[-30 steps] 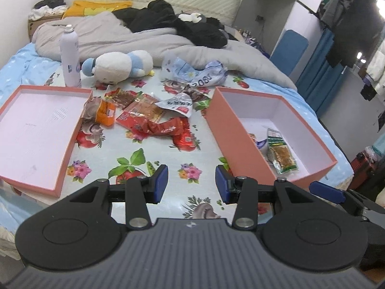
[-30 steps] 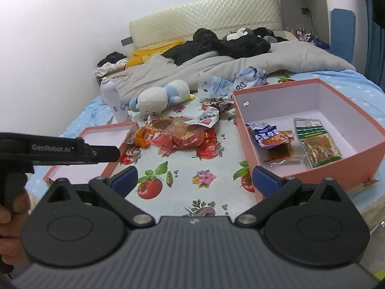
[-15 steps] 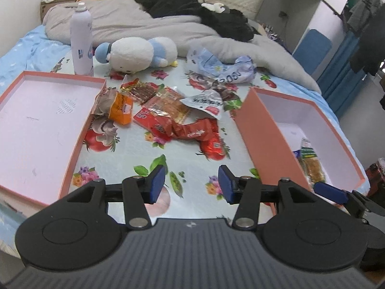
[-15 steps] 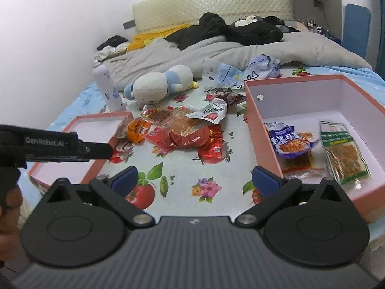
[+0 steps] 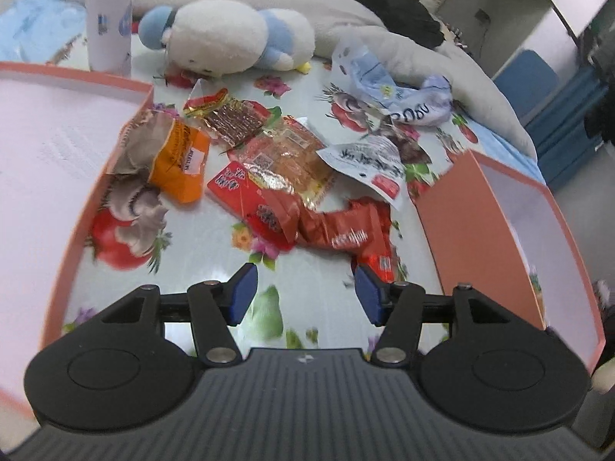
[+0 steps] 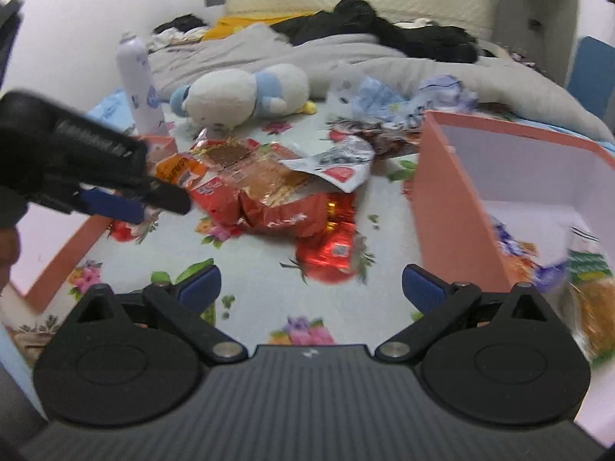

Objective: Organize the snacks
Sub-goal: 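Reach into the snack pile with left gripper while right grasps a red foil candy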

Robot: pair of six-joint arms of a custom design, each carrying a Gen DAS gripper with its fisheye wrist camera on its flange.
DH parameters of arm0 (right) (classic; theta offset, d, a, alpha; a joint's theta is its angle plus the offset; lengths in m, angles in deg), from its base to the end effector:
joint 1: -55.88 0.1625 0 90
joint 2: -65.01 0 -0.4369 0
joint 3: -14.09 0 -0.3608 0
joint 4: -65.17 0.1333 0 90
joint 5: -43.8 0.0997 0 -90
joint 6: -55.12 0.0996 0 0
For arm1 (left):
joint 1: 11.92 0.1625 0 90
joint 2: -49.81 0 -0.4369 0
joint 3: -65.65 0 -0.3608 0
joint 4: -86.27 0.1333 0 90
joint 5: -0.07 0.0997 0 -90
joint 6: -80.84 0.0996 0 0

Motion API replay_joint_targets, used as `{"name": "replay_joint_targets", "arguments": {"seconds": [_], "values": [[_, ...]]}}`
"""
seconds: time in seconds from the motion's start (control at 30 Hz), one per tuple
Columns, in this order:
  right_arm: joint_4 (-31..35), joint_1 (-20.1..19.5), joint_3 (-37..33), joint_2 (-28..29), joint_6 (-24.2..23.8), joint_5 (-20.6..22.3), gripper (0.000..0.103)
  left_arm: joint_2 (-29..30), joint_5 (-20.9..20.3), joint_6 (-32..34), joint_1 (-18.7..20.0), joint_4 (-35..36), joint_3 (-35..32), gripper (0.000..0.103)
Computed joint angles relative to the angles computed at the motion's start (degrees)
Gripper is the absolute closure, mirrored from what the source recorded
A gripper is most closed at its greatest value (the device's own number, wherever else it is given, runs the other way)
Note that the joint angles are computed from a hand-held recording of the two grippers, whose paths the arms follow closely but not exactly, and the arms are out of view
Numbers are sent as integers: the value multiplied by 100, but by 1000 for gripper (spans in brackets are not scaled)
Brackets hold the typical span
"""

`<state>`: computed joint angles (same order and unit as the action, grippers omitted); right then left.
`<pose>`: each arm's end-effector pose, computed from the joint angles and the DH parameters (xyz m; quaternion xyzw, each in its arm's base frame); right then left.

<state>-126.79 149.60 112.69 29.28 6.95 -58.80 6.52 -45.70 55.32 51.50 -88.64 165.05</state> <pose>0.1540 -0.6492 0.0840 0.3768 -0.8583 0.2687 0.2215 -0.1054 -0.6639 0.1481 -0.0853 0.8982 -0.3671 0.2264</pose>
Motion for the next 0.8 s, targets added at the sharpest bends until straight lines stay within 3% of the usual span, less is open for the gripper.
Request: {"name": "replay_joint_targets", "arguments": {"seconds": [0.17,0.37,0.53,0.7,0.8], "values": [[84,6,-592,511,-114,-48,1,290,-339,133,326,21,-536,41],[-197,-41,-1374,1246,-757,-282,1,560,-634,333,592,143,-1053,43],[-207,-75,-1919,1636,-991,-294,1,785,-759,518,725,221,-1427,44],[-283,-94,-2219,1863,-1092,-102,1,1031,-471,749,732,144,-1643,53],[-132,-104,-2273,1865,-955,-36,6,1069,-602,579,813,453,-1753,71]]}}
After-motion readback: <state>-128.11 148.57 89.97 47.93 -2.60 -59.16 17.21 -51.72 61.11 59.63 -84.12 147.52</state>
